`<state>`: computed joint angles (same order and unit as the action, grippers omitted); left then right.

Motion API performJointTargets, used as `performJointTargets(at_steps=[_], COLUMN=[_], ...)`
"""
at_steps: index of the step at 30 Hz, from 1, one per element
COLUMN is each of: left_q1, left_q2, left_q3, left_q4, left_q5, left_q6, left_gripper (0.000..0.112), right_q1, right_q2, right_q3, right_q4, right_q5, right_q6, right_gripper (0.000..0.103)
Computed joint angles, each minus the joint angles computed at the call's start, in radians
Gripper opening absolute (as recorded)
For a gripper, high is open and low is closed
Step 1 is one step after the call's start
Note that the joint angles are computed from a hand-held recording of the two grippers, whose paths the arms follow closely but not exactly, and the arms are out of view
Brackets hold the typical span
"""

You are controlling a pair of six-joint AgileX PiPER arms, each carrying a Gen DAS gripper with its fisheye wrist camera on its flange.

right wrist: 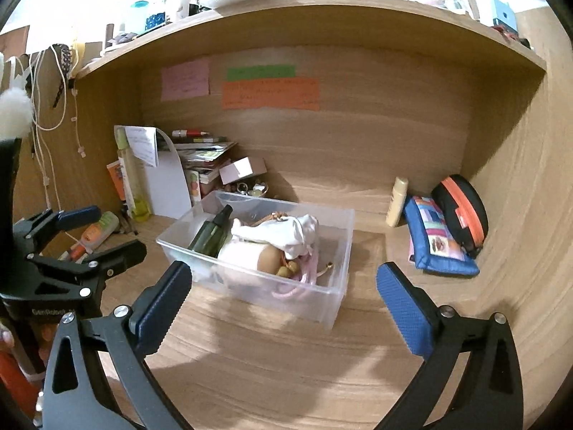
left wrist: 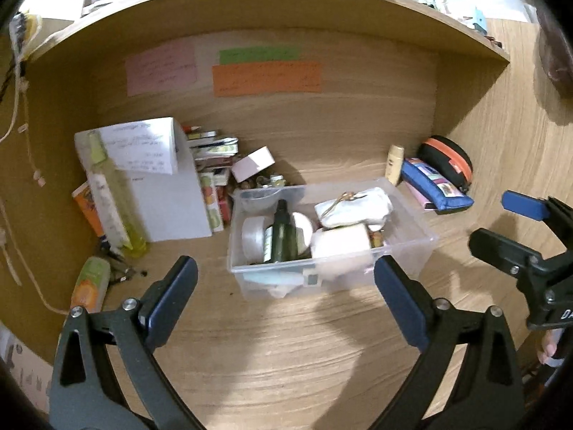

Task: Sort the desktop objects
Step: 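Carry the pouch and spray bottle into the clear box, open both tools and withdraw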

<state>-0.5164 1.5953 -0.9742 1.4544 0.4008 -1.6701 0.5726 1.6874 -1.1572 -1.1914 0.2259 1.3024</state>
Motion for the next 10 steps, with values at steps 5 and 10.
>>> performJointTargets(at_steps=[5,10], left_q1=[-0.024,-0.026], left_q2=[-0.018,-0.025], left_q3=[0.067,0.079], left_q4=[0.156,0.187], left_q5=[0.029,0.012], left_q6=[-0.19,-0.218], left_gripper=[0.1,0.1], right_q1=[0.021,0.021], right_q2=[-0.019,-0.022], right_q3=[0.056,0.068], right_q4=[-0.193,-0.148], right_q5=[0.027,0.02], right_q6=[0.223,0.187], right_gripper=[0.103,0.103])
